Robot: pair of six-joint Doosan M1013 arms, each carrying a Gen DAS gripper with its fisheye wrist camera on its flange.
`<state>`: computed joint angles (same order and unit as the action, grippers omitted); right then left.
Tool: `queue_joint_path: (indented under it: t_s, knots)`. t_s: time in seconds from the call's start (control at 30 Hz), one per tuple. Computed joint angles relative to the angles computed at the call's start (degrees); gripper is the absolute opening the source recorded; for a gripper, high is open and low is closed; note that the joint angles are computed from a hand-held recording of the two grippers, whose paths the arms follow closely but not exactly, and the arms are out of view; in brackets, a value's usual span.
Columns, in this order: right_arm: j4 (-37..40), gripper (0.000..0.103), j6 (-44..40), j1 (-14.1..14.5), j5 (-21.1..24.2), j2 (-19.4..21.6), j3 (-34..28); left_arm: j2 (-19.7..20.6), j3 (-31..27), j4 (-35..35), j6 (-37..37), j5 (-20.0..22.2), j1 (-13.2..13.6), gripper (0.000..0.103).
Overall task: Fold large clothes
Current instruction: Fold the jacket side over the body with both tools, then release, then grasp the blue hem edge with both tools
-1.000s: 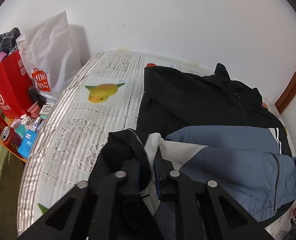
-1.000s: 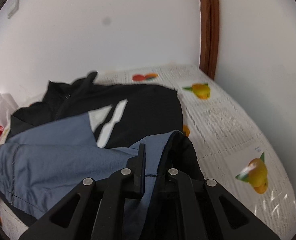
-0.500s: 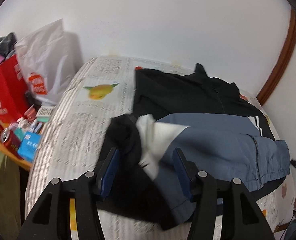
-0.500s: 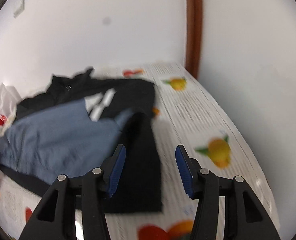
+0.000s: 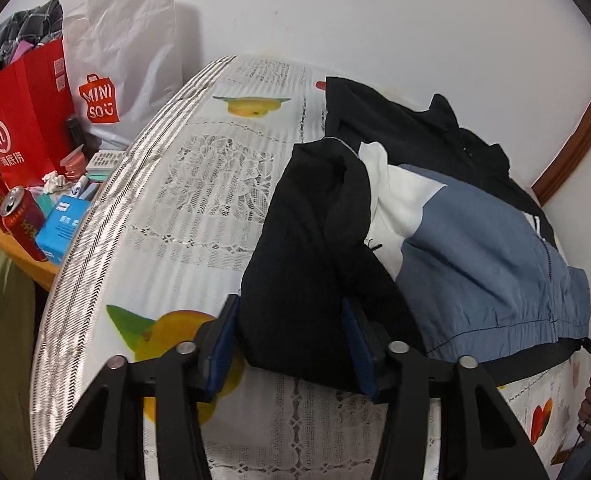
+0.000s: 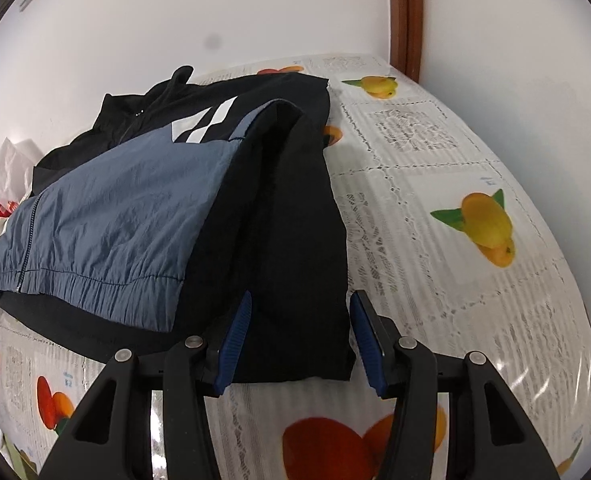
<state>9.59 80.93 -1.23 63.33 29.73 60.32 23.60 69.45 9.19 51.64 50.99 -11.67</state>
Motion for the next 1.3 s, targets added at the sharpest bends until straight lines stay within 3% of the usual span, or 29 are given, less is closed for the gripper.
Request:
queue_joint_path:
  t_s: [0.03,0.13,0.47,0.67,0.87,0.97,1.03,1.1,1.2,1.3]
  knots:
    - [0.24,0.041,-0.72,-0.03,0.08,0.15,-0.14,-0.01,-0.02,-0.63,0.34,0.09,0.0,0.027]
    - [0.38,0.018,-1.95,-0.07,0.7,0.6,-0.93,-0.59,0.71,-1.34,0.73,-0.07,-0.27,0.014]
    - [-1.61,0.011,-5.74,-0.12,2.36,0.62,-1.84,-6.4,8.0,-1.88,-2.4,-1.13,-2.55,0.012]
    - [-4.4,0.011,-4.65,0.0,1.11,-1.46,1.09,-8.16,9.79,-0.73,-3.93,-0.06,-3.91,0.013]
    - [-8.31,0.014,-2.38,0.42,0.26,-3.99,2.39,-9.23,9.65,1.94,-4.99,1.4,-4.6,0.023]
    - [-5.43,0.025,-3.73,0.43,-0.82,-5.15,2.57,-9.92,9.56,3.62,-5.94,0.84,-4.94,0.024]
    - [-2.32,0.045,-5.55,0.58,-1.88,-5.74,2.9,-10.6,9.84,3.18,-6.26,-1.07,-4.94,0.035]
    - [-0.22,0.047,-6.48,0.97,-3.03,-5.89,3.1,-11.17,10.29,1.82,-5.57,-3.6,-4.97,0.043]
    - [1.27,0.047,-6.13,1.73,-3.34,-5.09,2.49,-10.86,10.02,-1.26,-2.84,-5.51,-4.95,0.043]
    - [1.08,0.047,-4.81,2.4,-3.49,-4.11,2.0,-9.1,8.5,-7.13,1.66,-4.84,-4.59,0.043]
